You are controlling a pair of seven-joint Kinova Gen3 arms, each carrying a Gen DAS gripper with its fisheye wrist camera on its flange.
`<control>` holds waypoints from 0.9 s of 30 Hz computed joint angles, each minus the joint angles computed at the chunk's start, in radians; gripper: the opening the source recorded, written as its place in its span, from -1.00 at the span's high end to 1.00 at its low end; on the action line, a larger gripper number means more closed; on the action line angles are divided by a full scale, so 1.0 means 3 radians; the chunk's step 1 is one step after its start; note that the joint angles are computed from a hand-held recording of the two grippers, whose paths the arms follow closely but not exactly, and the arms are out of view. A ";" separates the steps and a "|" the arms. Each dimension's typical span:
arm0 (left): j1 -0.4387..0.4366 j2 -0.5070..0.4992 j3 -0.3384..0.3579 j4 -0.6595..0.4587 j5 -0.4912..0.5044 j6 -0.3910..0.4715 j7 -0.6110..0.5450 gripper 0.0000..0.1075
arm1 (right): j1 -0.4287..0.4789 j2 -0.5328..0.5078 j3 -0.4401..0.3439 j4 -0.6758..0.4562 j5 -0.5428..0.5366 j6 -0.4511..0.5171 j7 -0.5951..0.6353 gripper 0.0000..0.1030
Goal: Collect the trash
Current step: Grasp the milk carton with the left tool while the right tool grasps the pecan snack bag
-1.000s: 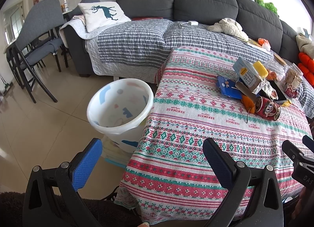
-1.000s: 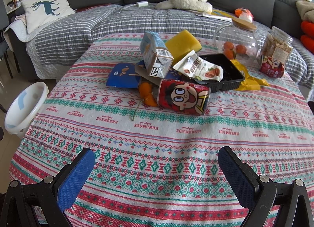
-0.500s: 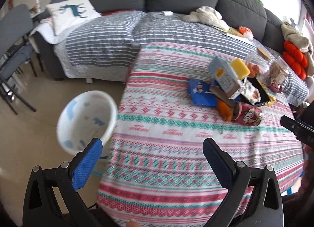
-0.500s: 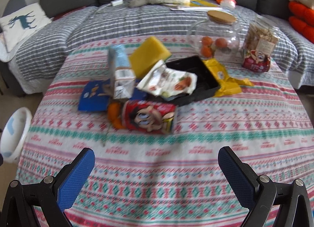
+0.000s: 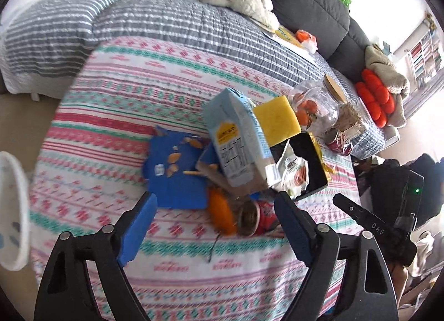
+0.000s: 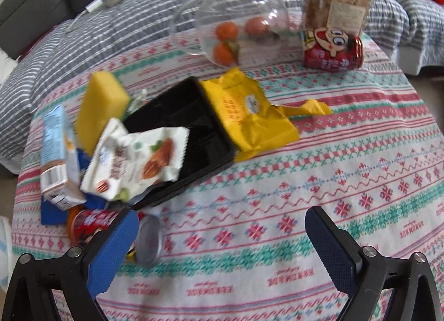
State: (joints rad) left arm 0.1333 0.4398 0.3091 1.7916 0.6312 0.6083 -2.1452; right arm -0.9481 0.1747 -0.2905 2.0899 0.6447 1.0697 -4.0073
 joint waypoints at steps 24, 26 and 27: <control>0.0109 0.0406 0.0320 -0.0320 -0.0150 -0.0327 0.0003 0.27 | 0.0492 -0.0095 0.0145 0.0524 0.1272 -0.1287 -0.0571 -0.64; 0.0040 0.0369 0.0340 -0.0277 -0.0123 -0.0309 -0.0043 0.38 | 0.0530 -0.0034 0.0189 0.0497 0.1296 -0.1378 -0.0543 -0.64; -0.0027 0.0343 0.0374 -0.0246 -0.0076 -0.0309 -0.0101 0.39 | 0.0546 -0.0013 0.0219 0.0495 0.1317 -0.1429 -0.0559 -0.69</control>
State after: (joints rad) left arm 0.1251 0.5428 0.4213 1.7178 0.6083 0.5157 -2.1755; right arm -0.7844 0.1708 -0.2248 2.2384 1.0399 0.6410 -4.1750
